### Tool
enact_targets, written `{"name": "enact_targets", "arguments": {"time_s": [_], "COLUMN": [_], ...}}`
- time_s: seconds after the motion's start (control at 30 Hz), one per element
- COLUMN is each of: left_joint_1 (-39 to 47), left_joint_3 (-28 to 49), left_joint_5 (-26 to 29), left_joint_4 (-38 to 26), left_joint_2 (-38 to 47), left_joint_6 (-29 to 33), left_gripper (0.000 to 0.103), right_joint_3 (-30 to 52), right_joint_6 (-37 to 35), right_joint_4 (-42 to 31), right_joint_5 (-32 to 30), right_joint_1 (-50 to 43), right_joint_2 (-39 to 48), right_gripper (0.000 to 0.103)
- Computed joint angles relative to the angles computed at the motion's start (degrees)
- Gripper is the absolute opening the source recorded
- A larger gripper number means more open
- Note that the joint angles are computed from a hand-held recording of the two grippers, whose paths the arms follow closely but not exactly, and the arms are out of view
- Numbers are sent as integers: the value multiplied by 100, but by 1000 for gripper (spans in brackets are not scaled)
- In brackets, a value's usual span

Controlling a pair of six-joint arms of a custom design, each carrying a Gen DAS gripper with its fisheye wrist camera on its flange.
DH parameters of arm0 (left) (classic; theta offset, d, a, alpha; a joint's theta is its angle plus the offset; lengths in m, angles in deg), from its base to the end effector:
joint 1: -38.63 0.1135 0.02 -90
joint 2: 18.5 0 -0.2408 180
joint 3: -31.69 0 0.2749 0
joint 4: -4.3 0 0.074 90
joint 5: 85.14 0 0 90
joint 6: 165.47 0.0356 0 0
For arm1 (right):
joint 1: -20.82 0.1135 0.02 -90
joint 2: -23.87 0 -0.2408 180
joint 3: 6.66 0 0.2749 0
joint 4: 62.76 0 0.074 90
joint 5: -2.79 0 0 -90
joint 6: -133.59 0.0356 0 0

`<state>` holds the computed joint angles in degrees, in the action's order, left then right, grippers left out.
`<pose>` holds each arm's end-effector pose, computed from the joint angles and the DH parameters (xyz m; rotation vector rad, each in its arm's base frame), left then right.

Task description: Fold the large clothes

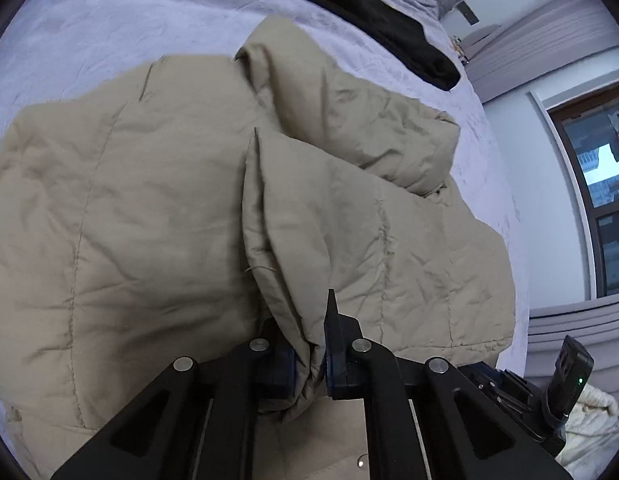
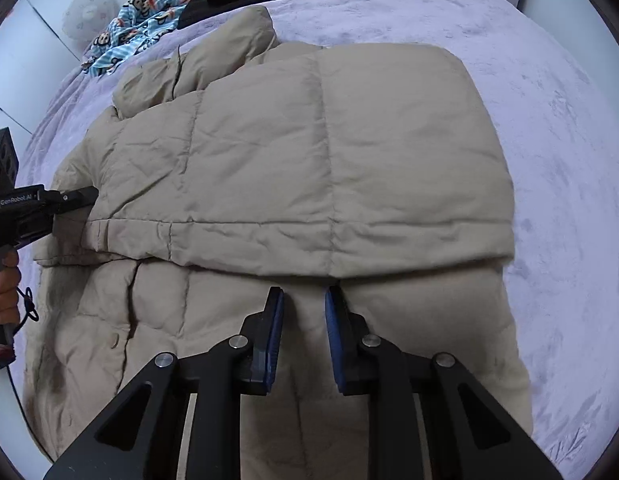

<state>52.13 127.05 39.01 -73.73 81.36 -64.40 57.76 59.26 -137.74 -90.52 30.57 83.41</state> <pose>0.3438 0.0620 0.2266 -0.0032 2.7829 -0.7964 0.2057 0.0374 0.2415 0.1309 2.8064 0.1876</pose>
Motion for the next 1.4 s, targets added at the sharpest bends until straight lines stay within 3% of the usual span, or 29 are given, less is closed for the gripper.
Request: {"name": "enact_targets", "arguments": {"time_s": [0.1, 0.23, 0.37, 0.47, 0.5, 0.53, 0.6, 0.63, 0.73, 0.87, 0.93, 1.03, 1.13, 1.23, 1.3, 1.4], "left_joint_1": [27, 120, 86, 48, 57, 77, 126, 177, 461, 482, 234, -424, -921, -1089, -995, -1002], "left_joint_3": [-78, -224, -698, -739, -712, -703, -799, -811, -597, -239, -189, -396, -633, -962, -1198, -1365], "left_joint_5": [44, -460, -760, -1074, -1234, -1431, -1977, -2232, -2280, -2013, -1847, -1936, -2205, -2679, -2483, -2378], "left_joint_4": [145, 224, 644, 700, 676, 678, 852, 897, 728, 533, 530, 828, 1292, 1762, 2038, 2222], "left_joint_2": [-378, -407, -190, -342, -438, -556, -897, -1032, -1147, -1129, -1113, -1165, -1068, -834, -784, -822], "left_joint_6": [-107, 22, 81, 7, 11, 5, -115, -112, 96, 82, -19, -241, -362, -569, -642, -590], "left_gripper": [11, 11, 12, 14, 16, 28, 40, 41, 41, 41, 41, 42, 42, 42, 42, 42], "right_joint_3": [195, 196, -283, -508, -520, -525, -485, -380, 187, 768, 993, 1205, 1460, 1619, 1512, 1169], "right_joint_6": [-656, -1321, -1675, -1653, -1656, -1696, -1808, -1769, -1777, -2451, -2574, -2131, -1509, -1375, -1412, -1482], "right_joint_4": [282, 458, 832, 1073, 1074, 1068, 1014, 898, -5, -1468, -1686, -1012, -131, 687, 1162, 1782], "right_joint_5": [423, 719, -76, 130, 252, 249, -5, -87, -331, -1900, -2340, -2126, -2555, -1941, -1345, -1473], "right_joint_1": [-13, -621, -1767, -1584, -1488, -1496, -1703, -1760, -1867, -2303, -2457, -2512, -2589, -2155, -2066, -2392], "right_joint_2": [292, 213, 208, 191, 157, 123, 140, 194, 226, -53, -56, 318, 1135, 1737, 2114, 2487], "right_gripper": [24, 21, 16, 16, 16, 16, 16, 16, 24, 29, 29, 29, 29, 29, 24, 19]}}
